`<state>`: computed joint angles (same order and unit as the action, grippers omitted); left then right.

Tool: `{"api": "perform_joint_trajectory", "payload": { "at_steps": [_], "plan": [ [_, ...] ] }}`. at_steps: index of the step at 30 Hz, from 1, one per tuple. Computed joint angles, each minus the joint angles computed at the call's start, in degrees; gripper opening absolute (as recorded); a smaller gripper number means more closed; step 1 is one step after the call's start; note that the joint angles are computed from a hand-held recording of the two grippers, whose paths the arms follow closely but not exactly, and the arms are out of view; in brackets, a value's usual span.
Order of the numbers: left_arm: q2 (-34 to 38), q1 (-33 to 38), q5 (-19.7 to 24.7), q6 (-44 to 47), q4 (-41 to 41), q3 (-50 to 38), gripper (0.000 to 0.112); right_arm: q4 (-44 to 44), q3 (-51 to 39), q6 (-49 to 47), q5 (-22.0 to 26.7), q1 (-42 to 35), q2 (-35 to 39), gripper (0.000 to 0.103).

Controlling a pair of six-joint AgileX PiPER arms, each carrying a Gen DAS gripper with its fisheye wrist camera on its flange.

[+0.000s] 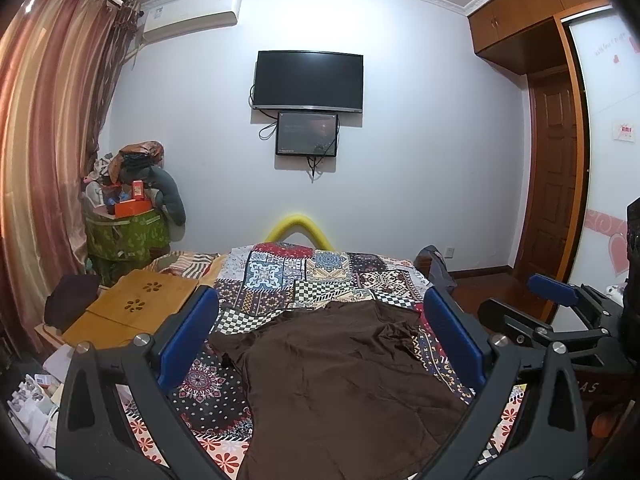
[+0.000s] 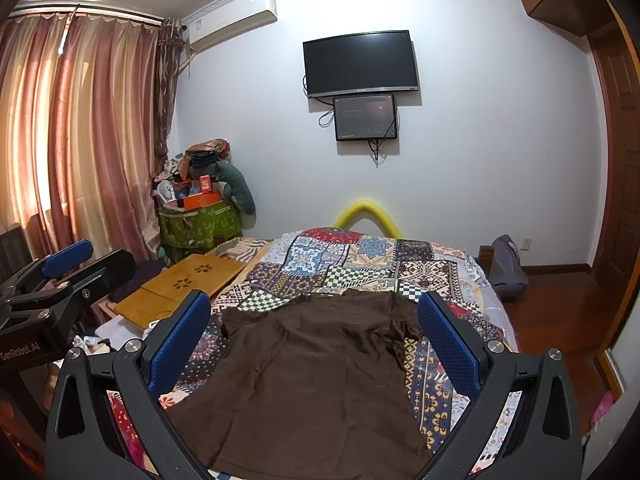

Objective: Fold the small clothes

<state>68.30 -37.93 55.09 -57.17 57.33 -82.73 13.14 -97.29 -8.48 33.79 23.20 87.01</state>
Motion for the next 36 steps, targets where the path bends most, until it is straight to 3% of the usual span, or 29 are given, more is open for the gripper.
{"api": "perform_joint_trajectory", "payload": {
  "at_steps": [36],
  "plan": [
    [-0.86, 2.42, -2.42, 0.23, -1.84, 1.54, 0.103, -1.21, -1.28, 0.76, 0.39, -0.11, 0.3, 0.103]
  ]
}}
